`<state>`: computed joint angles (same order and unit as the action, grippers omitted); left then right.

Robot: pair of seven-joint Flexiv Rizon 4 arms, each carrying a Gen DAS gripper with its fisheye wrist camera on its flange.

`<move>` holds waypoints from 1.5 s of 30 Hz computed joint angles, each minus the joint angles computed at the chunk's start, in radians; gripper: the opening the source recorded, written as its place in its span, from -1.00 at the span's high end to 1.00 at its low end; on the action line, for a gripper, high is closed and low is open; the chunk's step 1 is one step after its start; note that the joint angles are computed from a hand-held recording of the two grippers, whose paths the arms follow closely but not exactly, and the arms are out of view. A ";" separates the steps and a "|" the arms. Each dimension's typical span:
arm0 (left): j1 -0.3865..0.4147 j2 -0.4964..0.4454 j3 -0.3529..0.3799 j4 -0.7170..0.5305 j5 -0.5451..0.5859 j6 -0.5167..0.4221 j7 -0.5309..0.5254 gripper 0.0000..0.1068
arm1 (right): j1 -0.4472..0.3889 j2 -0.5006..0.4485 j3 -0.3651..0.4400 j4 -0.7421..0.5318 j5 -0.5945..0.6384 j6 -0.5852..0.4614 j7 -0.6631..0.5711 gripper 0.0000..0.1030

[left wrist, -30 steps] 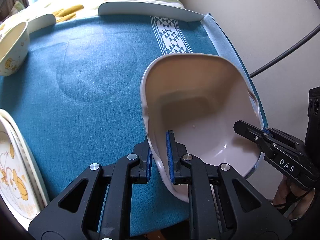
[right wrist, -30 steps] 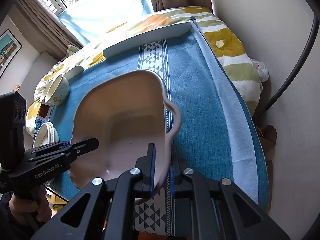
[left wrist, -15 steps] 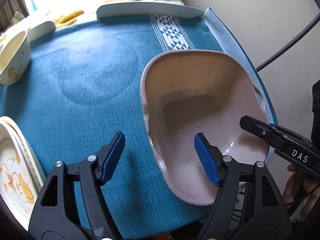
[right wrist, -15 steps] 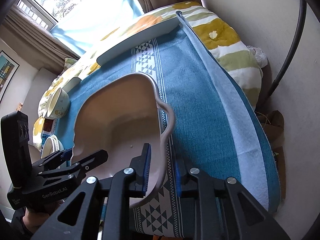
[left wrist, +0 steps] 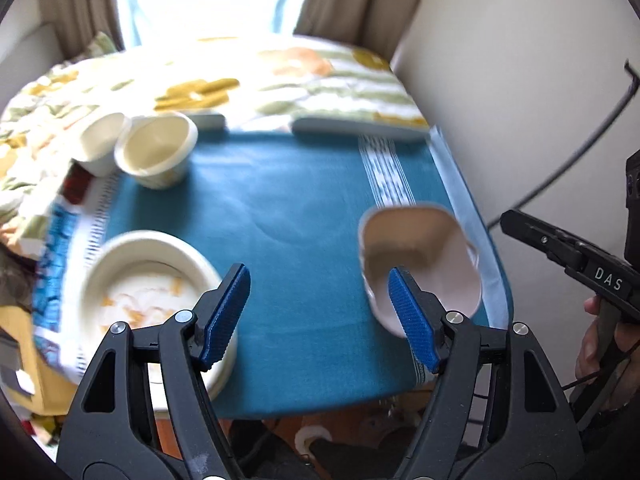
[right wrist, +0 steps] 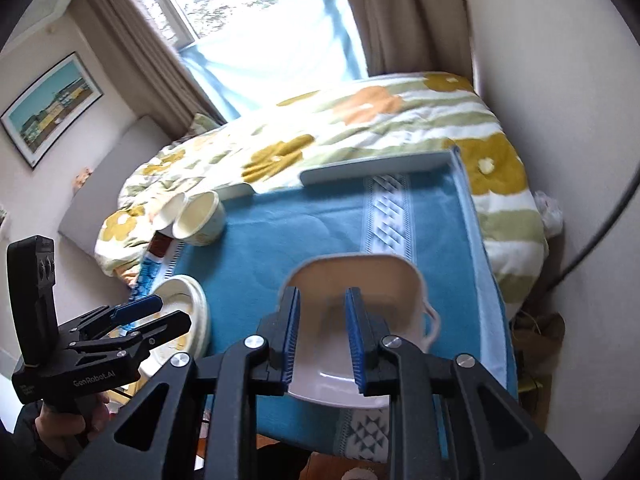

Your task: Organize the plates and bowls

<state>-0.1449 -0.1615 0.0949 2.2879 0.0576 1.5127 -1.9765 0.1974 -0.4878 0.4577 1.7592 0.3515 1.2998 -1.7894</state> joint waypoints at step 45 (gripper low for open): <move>0.515 -0.476 -0.200 -0.339 -0.898 -0.271 0.964 0.70 | 0.530 -0.804 -0.239 -1.275 -0.238 -0.739 0.443 0.71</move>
<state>0.3699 -0.6373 -0.1049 1.9488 -0.8405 1.2420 -1.0129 0.7279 -1.2914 0.2187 0.4844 0.1130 0.5610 -1.3464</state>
